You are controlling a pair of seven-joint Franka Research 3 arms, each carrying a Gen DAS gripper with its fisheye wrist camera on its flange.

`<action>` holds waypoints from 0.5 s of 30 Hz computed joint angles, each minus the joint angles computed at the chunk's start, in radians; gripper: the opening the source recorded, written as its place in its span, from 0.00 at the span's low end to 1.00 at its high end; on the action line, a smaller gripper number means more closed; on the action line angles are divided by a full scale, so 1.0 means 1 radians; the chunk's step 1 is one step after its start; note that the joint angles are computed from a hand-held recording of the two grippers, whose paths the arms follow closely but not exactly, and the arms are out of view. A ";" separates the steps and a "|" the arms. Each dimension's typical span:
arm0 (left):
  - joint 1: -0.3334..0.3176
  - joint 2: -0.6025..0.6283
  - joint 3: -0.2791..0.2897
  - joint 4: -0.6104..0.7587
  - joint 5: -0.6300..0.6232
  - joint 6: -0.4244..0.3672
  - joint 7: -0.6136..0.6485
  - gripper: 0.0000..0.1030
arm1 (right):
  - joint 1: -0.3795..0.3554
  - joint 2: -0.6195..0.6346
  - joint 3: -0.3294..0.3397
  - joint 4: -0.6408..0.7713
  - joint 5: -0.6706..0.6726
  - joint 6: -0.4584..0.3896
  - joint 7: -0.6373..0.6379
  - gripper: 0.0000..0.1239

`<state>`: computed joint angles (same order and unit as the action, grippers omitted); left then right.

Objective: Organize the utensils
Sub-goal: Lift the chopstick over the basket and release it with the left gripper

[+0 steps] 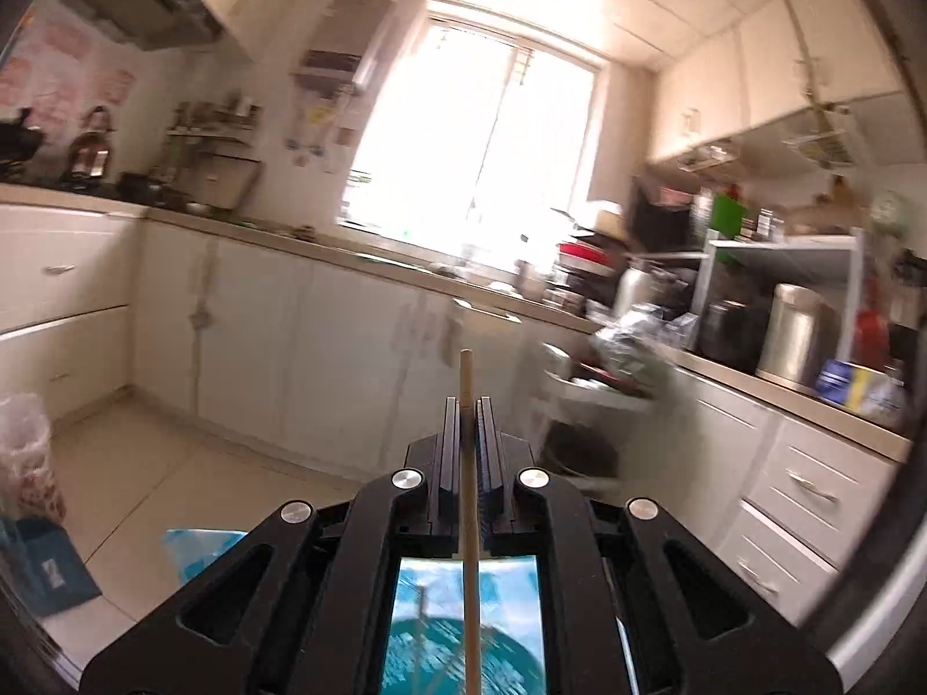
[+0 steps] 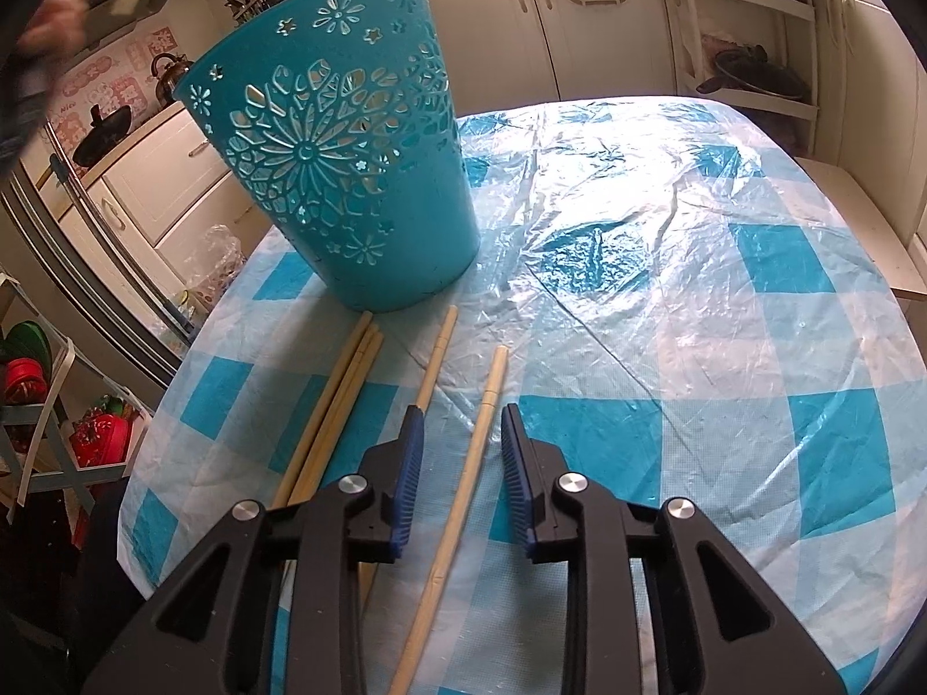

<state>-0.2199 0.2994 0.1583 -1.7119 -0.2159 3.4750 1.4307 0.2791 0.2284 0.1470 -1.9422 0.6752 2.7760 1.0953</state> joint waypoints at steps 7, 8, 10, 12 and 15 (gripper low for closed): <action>-0.258 0.146 0.285 0.071 -0.205 -0.047 0.095 0.05 | -0.004 0.009 0.001 0.014 0.008 -0.008 -0.007 0.23; -0.271 0.151 0.301 0.063 -0.200 -0.050 0.094 0.05 | -0.004 0.010 0.001 0.015 0.007 -0.009 -0.007 0.23; -0.287 0.156 0.324 0.048 -0.183 -0.073 0.089 0.05 | -0.005 0.011 0.001 0.017 0.008 -0.011 -0.009 0.24; -0.284 0.144 0.326 0.018 -0.148 -0.075 0.075 0.05 | -0.003 0.012 0.001 0.018 0.003 -0.010 -0.008 0.24; -0.281 0.122 0.327 -0.029 -0.104 -0.085 0.054 0.05 | -0.002 0.013 0.000 0.019 -0.001 -0.008 -0.008 0.24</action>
<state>-0.5014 0.4210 0.4850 -1.7405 -0.3199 3.3905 1.4845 0.2770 0.2417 0.1475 -1.9236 0.6738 2.7684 1.0872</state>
